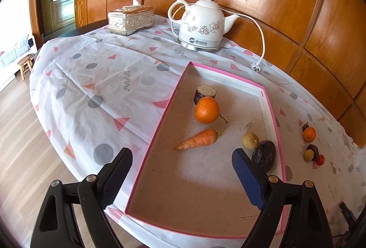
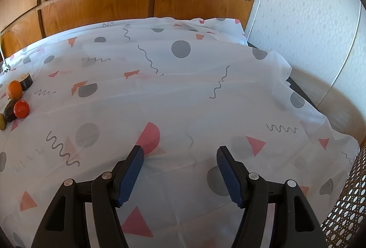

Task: Organize fruits
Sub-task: 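Reach the right tool to the loose orange and grasp it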

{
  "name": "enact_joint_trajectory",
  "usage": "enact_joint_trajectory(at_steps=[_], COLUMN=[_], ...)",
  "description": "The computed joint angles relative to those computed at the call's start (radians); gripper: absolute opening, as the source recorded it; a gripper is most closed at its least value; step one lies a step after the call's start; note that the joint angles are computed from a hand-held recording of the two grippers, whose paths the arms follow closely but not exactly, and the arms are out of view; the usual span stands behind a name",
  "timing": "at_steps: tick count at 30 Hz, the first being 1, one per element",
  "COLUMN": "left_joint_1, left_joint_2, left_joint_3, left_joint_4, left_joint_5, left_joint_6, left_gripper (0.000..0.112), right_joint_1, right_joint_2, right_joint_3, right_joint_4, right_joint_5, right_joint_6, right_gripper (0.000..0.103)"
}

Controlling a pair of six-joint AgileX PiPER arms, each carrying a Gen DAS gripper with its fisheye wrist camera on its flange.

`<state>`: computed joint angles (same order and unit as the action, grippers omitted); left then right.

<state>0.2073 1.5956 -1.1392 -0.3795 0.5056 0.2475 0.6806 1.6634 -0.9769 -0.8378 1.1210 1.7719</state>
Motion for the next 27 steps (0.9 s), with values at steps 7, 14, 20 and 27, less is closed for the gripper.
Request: enact_joint_trajectory(at_steps=[7, 14, 20, 27], left_joint_1=[0.014, 0.013, 0.012, 0.012], left_joint_2=[-0.015, -0.02, -0.022, -0.021], left_joint_3=[0.021, 0.034, 0.041, 0.042], left_joint_4=[-0.029, 0.012, 0.04, 0.047], left_joint_5=[-0.011, -0.021, -0.027, -0.029], left_joint_6=[0.022, -0.023, -0.057, -0.067], left_gripper=[0.09, 0.093, 0.094, 0.094], right_joint_1=[-0.004, -0.013, -0.024, -0.034], right_joint_2=[0.011, 0.012, 0.036, 0.123], right_joint_3=[-0.02, -0.043, -0.117, -0.315], right_joint_4=[0.01, 0.023, 0.038, 0.058], right_joint_5=[0.014, 0.006, -0.067, -0.157], right_joint_6=[-0.03, -0.073, -0.157, -0.345], right_gripper=[0.067, 0.067, 0.067, 0.067])
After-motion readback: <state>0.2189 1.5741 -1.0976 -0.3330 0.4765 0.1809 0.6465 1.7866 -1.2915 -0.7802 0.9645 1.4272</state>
